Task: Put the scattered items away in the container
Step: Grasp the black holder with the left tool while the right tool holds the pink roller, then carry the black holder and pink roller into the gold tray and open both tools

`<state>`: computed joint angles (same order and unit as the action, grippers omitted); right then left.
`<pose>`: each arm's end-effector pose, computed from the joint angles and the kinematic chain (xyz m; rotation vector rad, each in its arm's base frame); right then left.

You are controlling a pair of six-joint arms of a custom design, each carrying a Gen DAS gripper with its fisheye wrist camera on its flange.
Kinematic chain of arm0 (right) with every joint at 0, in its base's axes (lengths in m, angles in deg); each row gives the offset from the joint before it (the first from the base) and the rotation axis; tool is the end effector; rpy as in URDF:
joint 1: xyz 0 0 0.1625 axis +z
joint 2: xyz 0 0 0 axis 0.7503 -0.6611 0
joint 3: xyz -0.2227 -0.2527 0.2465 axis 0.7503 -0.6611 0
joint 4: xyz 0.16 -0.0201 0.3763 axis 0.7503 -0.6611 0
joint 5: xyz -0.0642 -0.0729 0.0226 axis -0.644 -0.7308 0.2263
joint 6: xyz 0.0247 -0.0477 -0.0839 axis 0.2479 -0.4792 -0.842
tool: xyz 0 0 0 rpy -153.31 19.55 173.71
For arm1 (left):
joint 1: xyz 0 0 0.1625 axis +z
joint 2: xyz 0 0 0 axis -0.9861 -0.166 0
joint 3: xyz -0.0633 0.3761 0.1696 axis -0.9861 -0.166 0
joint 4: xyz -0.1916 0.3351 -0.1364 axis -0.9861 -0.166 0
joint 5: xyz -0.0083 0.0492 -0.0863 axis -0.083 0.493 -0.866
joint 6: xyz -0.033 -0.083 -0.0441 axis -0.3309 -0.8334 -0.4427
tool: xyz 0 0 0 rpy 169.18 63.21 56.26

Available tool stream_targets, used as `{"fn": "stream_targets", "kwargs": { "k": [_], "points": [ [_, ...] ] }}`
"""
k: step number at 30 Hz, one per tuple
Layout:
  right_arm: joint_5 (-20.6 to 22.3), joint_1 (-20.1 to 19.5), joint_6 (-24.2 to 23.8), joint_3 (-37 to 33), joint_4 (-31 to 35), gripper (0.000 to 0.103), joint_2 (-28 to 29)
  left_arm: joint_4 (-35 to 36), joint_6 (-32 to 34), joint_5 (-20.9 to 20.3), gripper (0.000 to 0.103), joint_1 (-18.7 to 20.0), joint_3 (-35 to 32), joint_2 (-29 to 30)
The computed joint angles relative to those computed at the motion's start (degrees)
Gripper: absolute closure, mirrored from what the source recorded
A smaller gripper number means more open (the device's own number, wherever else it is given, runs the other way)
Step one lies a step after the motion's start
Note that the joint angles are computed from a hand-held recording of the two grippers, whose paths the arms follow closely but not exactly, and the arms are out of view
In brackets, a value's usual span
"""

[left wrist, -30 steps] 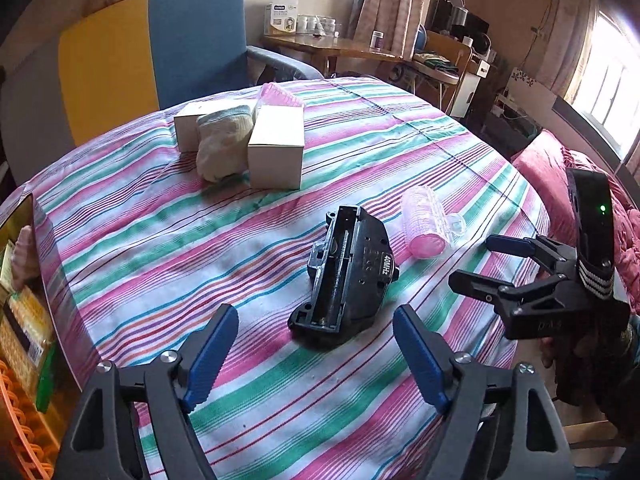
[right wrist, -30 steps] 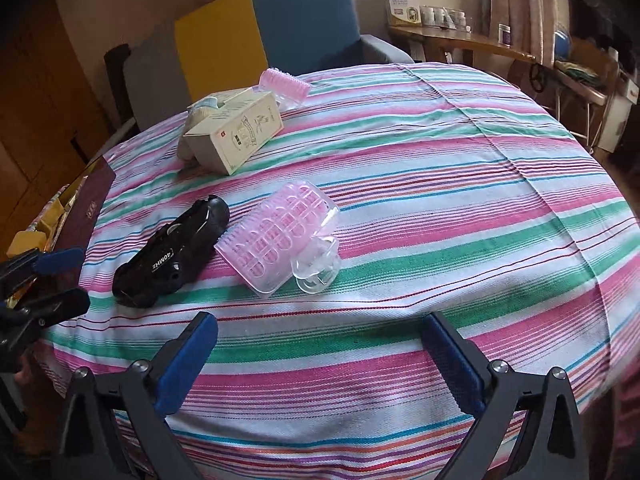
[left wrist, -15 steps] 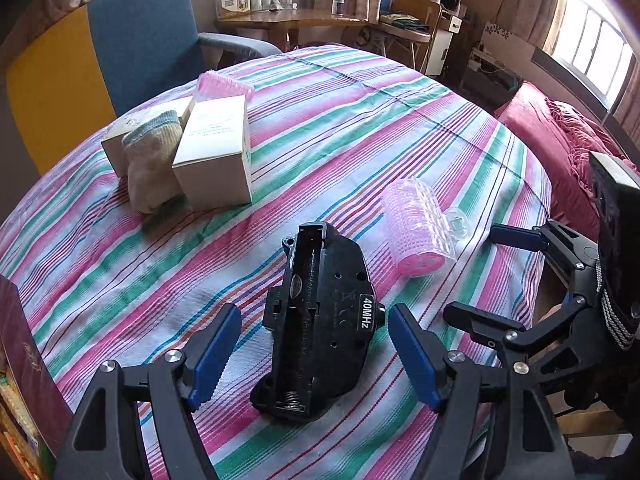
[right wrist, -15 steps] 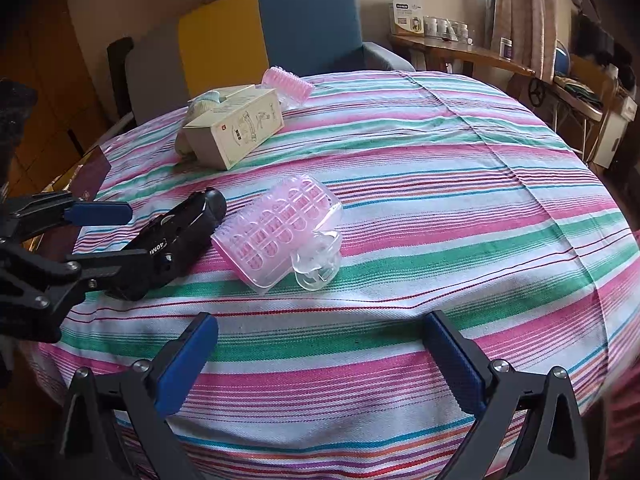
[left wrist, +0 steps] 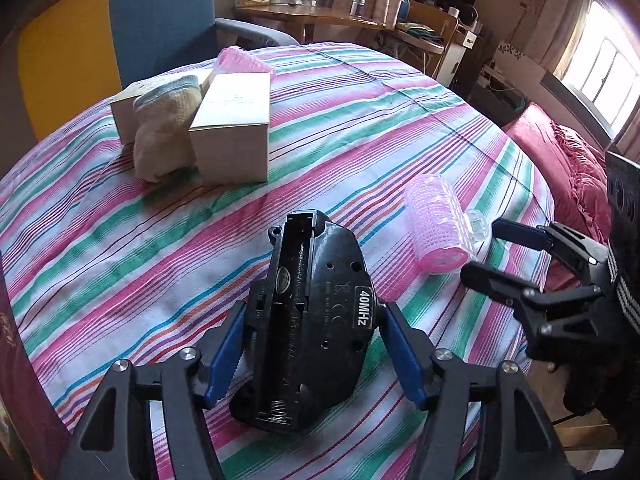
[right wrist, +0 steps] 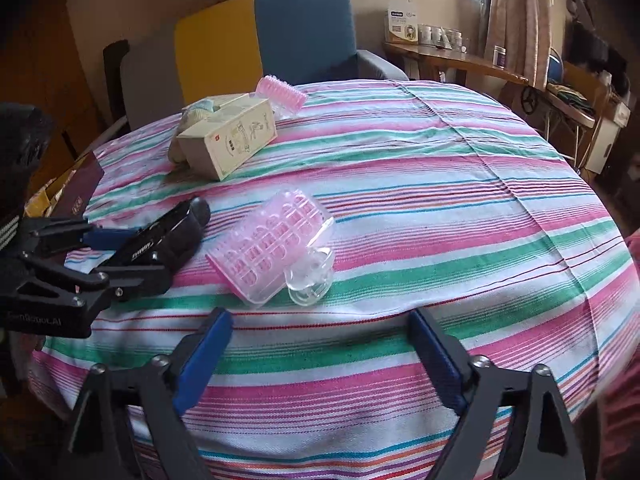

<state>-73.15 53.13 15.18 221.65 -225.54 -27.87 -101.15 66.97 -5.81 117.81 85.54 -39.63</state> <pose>0.1257 -0.2834 0.1694 0.0989 -2.2680 0.9249 -0.2394 -0.3973 0.0810 1.1880 2.4932 -0.1456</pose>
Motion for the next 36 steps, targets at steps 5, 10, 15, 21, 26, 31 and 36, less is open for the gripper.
{"fn": "stream_targets", "kwargs": {
  "k": [5,10,15,21,26,31,36],
  "points": [
    [2.2,-0.3,-2.3,-2.3,6.2,0.021,-3.5,0.2,-2.9,0.0,0.036,-0.3,2.9,-3.7],
    [4.7,-1.5,-3.7,-5.3,12.5,0.011,-4.5,0.6,-5.0,0.5,0.036,-0.4,4.8,-6.3],
    [5.2,-2.5,-6.6,-7.7,15.2,0.018,-3.8,0.1,-5.9,0.5,0.036,-0.3,5.7,-7.2],
    [5.1,-1.9,-5.2,-7.0,16.6,0.027,-4.2,-2.0,-6.8,1.5,0.036,-1.1,6.9,-7.2],
    [6.3,-0.8,-0.4,-5.2,15.4,0.027,-4.3,-2.3,-7.9,2.0,0.036,-2.1,8.5,-9.3],
    [5.9,2.6,2.2,-5.6,15.4,0.027,-2.4,-2.8,-9.1,3.3,0.036,-3.3,10.2,-13.1],
    [5.9,6.8,3.2,-8.2,18.0,0.028,-0.7,-1.4,-11.3,6.6,0.036,-4.3,11.9,-19.3]
  ]
}}
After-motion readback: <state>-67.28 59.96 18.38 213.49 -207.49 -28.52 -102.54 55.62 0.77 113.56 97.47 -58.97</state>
